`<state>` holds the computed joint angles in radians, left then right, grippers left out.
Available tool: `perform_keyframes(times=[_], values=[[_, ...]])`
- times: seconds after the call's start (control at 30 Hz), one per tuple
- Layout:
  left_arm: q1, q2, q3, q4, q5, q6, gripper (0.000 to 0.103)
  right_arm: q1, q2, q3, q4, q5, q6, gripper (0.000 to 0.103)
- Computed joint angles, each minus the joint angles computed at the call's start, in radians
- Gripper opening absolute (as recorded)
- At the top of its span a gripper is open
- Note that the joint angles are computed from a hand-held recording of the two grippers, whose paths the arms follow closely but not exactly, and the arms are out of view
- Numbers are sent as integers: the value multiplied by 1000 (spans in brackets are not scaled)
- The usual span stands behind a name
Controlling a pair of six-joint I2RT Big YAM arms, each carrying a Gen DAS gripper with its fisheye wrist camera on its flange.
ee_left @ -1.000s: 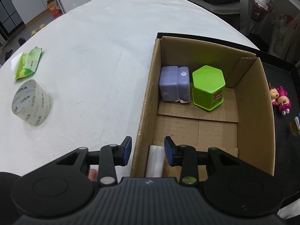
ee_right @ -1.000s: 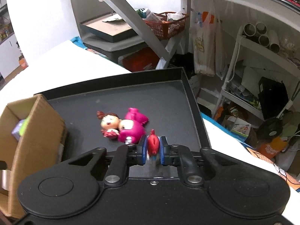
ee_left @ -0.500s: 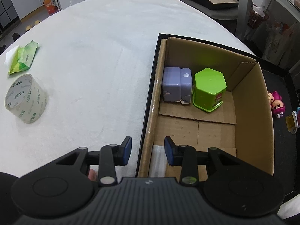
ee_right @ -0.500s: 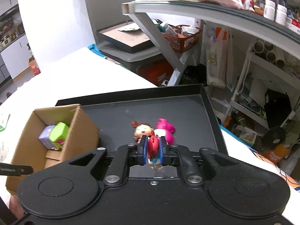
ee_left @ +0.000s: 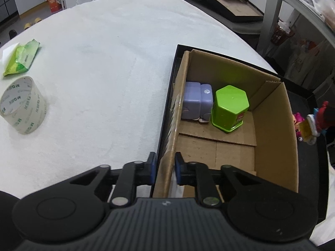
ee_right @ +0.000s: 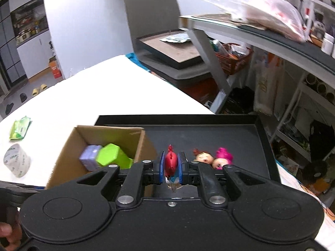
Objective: Organize rigid objects
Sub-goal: 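Close the right gripper on the blue-and-red figure and lift it, then carry the figure into the box and open the right gripper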
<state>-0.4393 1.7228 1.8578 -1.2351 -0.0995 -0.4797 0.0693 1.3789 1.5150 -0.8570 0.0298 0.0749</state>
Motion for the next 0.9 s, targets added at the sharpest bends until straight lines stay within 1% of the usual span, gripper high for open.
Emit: perform_keyframes(times=[0.03,0.2,0.37,0.43,0.67,0.7,0.77,0.9], values=[[3,-4,-7,9,10,0,12,10,2,6,-2,4,-1,12],[14,-17,-28,34,41,-3,12,54,17,31,-17,24,-3,12],[25,-27,-47,54,73,-6,12,98,42,59,-35,48,-11,10],[30,-31,-53,59,85,-6,12,117,49,65,-35,81,-26,10],[42,-39,-66,73,120,-5,13,149,56,89,-28,141,-59,9],[44,-40,-68,74,124,-6,13,153,55,91,-27,147,-61,8],[47,-42,-72,79,134,-5,14,157,57,104,-33,152,-62,0],[56,-51,-85,90,155,-6,14,166,62,124,-33,162,-71,0]])
